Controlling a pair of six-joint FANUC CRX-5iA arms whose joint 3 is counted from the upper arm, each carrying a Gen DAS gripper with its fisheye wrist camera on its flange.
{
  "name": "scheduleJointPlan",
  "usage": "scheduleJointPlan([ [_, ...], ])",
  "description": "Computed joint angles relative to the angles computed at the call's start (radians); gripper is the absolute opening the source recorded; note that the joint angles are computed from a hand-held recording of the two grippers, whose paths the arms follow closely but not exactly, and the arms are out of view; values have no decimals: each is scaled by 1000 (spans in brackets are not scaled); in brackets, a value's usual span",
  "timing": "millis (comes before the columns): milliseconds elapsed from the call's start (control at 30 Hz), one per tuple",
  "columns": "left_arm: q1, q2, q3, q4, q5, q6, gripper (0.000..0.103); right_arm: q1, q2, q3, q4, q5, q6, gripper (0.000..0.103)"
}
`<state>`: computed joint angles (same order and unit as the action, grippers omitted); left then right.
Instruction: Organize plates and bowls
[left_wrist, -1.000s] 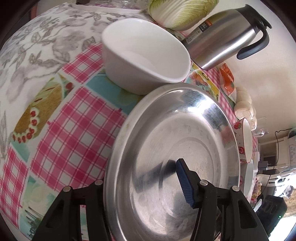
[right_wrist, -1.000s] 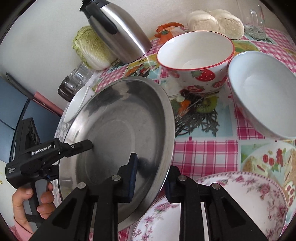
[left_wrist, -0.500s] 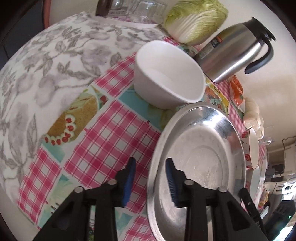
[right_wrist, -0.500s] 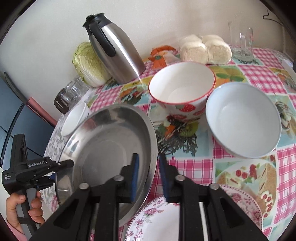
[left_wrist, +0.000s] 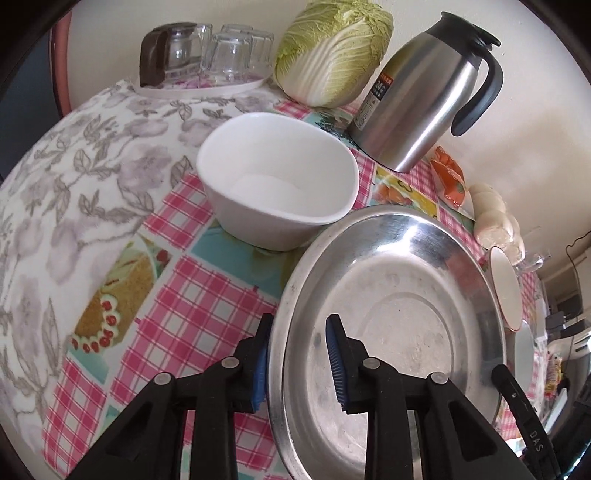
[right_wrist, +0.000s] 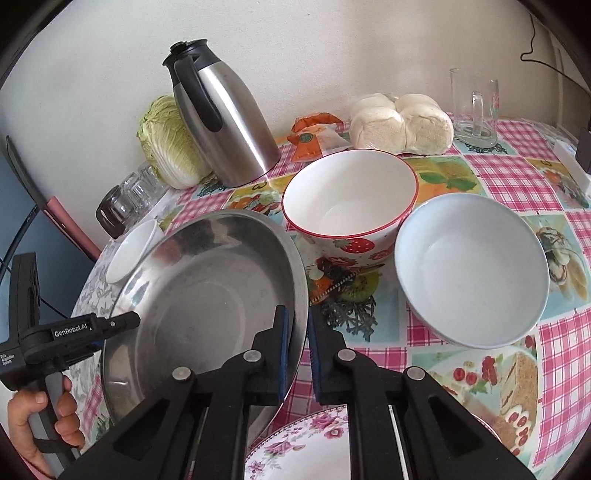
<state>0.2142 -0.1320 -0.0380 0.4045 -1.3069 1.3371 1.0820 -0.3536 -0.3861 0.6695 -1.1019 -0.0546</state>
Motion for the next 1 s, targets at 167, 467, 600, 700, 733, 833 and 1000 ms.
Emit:
scheduleJointPlan([
  [167,11,-3,4,-11,-10,15,34,0,6,0,-6,10,16,12],
  [467,4,-23,42,-69,-54,47,66,5,12,30,-58,-27,43,45],
  [600,-16,-36,65,-128,-70,67,80,25,14,44,-53,-54,54,68],
  [700,-24,-48,69,-152,-77,80,93,43,16,54,-53,-81,56,80],
  [733,-23,-56,64,-151,-76,83,97,50,18,59,-55,-93,55,82],
  [833,-13,-81,45,-134,-67,87,103,72,22,69,-56,-131,48,84],
  [1000,-4,-128,14,-97,-33,75,103,107,12,73,-45,-187,12,97],
])
